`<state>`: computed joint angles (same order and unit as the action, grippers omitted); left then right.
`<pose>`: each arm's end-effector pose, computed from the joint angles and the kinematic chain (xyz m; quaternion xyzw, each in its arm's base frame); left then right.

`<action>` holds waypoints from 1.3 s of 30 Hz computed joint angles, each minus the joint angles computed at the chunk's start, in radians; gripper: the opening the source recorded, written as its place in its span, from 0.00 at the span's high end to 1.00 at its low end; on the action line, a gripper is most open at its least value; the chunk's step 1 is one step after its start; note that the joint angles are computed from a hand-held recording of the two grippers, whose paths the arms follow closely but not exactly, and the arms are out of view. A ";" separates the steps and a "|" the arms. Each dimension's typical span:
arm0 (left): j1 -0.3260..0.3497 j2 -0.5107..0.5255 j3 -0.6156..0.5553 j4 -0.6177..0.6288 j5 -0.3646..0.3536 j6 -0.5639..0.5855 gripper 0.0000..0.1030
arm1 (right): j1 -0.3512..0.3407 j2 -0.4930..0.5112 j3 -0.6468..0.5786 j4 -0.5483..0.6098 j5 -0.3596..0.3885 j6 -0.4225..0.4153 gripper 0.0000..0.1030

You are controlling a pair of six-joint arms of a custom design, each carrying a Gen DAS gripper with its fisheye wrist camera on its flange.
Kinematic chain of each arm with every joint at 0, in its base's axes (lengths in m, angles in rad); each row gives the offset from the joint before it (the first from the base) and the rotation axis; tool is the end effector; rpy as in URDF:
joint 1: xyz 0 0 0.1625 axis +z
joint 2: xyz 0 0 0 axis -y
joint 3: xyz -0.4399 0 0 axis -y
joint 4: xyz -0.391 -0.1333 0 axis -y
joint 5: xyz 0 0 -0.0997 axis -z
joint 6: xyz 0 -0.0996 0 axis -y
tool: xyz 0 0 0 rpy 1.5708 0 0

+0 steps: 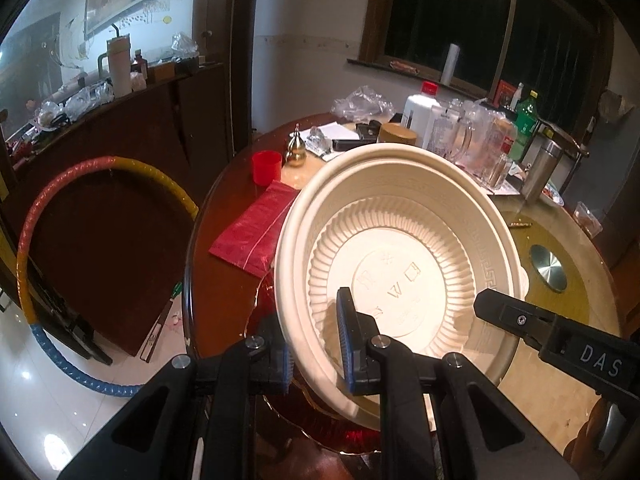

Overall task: Organize plates and bowls
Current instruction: 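Lower the beige bowl into the white bowl on the stack, then open both tools and release the beige bowl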

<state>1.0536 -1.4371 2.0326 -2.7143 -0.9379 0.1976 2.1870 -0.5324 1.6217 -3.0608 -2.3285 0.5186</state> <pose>-0.0847 -0.5377 0.3625 0.2412 0.8865 -0.3015 0.2548 0.4460 -0.5175 0.0115 -0.0291 -0.9130 0.3507 0.2063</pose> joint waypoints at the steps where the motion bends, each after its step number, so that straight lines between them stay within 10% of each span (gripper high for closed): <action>1: 0.003 0.001 -0.001 0.004 -0.001 0.000 0.83 | -0.001 0.000 0.000 0.008 0.000 0.004 0.87; 25: 0.014 0.009 -0.011 0.045 0.020 0.021 0.70 | 0.014 0.015 -0.052 0.183 -0.056 0.020 0.84; 29: 0.005 0.003 0.008 0.006 0.029 0.051 0.48 | 0.019 0.020 -0.064 0.211 -0.079 0.009 0.60; 39: -0.001 -0.006 0.018 -0.045 0.041 0.052 0.39 | 0.037 0.025 -0.063 0.201 -0.146 -0.010 0.43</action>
